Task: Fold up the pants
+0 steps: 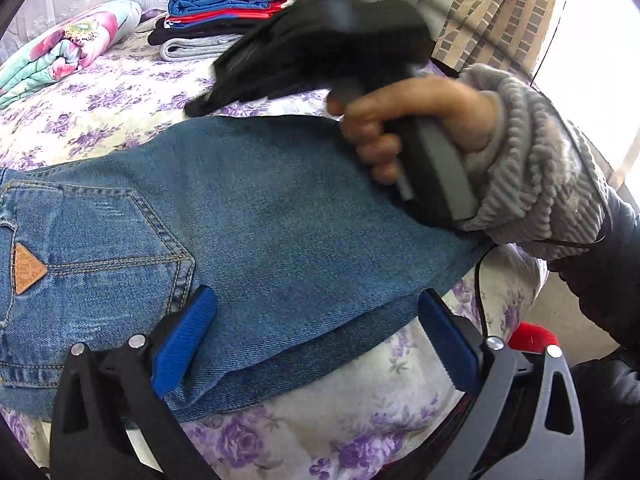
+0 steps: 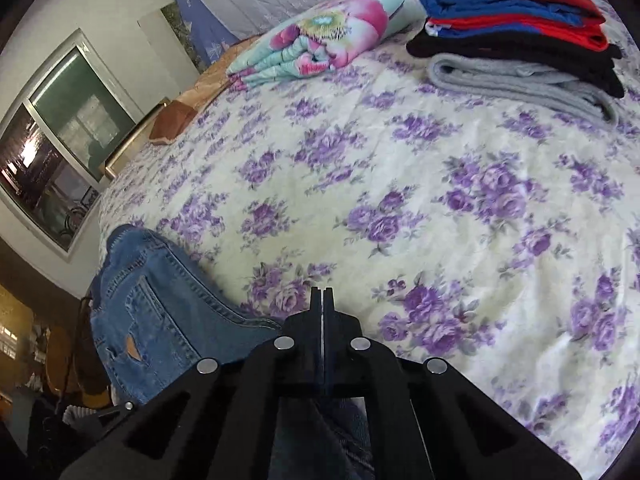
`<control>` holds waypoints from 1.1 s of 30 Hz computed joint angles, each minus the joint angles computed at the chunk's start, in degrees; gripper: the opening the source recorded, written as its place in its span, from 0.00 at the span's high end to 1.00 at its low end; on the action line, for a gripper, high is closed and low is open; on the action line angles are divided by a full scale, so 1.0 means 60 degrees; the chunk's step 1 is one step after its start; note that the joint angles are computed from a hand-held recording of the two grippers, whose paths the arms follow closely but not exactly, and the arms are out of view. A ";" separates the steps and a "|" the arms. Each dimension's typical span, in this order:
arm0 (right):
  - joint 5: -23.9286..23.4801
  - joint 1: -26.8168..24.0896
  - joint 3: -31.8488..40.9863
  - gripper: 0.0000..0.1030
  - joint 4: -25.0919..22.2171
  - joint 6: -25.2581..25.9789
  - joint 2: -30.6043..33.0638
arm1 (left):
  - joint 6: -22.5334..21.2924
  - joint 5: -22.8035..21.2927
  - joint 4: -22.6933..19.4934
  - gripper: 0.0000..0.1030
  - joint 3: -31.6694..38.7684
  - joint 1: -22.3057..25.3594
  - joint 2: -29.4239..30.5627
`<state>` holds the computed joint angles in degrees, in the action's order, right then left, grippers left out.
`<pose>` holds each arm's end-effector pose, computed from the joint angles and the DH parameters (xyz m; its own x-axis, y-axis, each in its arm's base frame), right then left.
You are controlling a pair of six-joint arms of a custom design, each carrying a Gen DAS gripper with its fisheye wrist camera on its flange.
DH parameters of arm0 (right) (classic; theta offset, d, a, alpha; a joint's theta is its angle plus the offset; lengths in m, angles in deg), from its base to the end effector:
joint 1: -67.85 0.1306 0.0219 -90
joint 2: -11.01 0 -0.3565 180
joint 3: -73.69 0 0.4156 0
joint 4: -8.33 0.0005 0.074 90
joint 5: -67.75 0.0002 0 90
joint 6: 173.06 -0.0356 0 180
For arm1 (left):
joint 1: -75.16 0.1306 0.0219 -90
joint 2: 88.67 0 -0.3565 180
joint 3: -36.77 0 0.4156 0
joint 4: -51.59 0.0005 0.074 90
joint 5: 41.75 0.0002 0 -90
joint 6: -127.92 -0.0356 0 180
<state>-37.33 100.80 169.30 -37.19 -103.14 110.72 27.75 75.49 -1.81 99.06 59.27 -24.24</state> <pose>0.4707 0.3155 0.3696 -0.8292 -0.1424 -0.5404 -0.4066 0.8171 0.4086 0.3253 -0.1101 0.3494 -0.6936 0.3607 -0.6236 0.6248 0.7320 -0.2716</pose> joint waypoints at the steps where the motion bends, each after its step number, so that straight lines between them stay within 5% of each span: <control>1: -0.0053 0.0032 -0.0161 0.99 0.0093 0.0094 -0.0286 | -0.0005 0.0064 0.0017 0.05 -0.0014 0.0037 -0.0011; 7: 0.0372 0.0837 -0.0334 0.96 -0.1043 0.1320 -0.0729 | -0.0056 0.0027 0.0110 0.05 -0.0113 0.0039 -0.0111; 9: 0.0720 0.0860 -0.0069 1.00 -0.1078 0.1115 -0.0193 | -0.0013 -0.0039 0.0104 0.05 -0.0133 0.0010 -0.0148; 12: -0.0469 0.0511 0.0171 1.00 -0.0742 0.0290 0.0375 | 0.0079 -0.0222 0.0119 0.05 -0.0113 -0.0048 -0.0133; 17: -0.0092 0.0463 -0.0647 0.95 0.0358 -0.0405 -0.0728 | 0.0110 0.0084 -0.0151 0.05 -0.0027 0.0168 -0.0213; 18: -0.0012 0.0482 -0.0725 0.93 0.0355 -0.0388 -0.0841 | 0.0069 0.0227 -0.0265 0.05 0.0016 0.0273 -0.0211; 20: 0.0329 0.0534 -0.0690 0.68 0.0068 -0.0395 -0.0637 | 0.0041 0.0460 -0.0502 0.05 0.0116 0.0480 -0.0180; 24: 0.0033 0.0382 -0.0743 0.70 0.0171 -0.0676 -0.0361 | -0.0043 0.0771 -0.0999 0.06 0.0260 0.0906 -0.0182; 27: 0.0388 0.0316 -0.1664 0.59 0.1228 -0.1228 -0.1635 | 0.0047 0.0920 -0.1187 0.07 0.0288 0.1309 -0.0490; 29: 0.1000 0.0362 -0.2561 0.36 0.1594 -0.1158 -0.2974 | 0.0395 -0.0239 -0.0469 0.07 0.0112 0.1308 -0.1068; 30: 0.1496 0.0413 -0.3107 0.33 0.1714 -0.1162 -0.3770 | 0.0471 -0.0383 -0.0211 0.07 0.0075 0.1404 -0.1238; 33: 0.2990 0.0566 -0.4590 0.25 0.1390 -0.1552 -0.6234 | 0.0836 0.0492 -0.0050 0.07 0.0291 0.1867 -0.1126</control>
<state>-19.39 104.20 141.75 -28.85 -112.46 73.32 32.76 78.44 -2.12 100.80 70.47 -30.99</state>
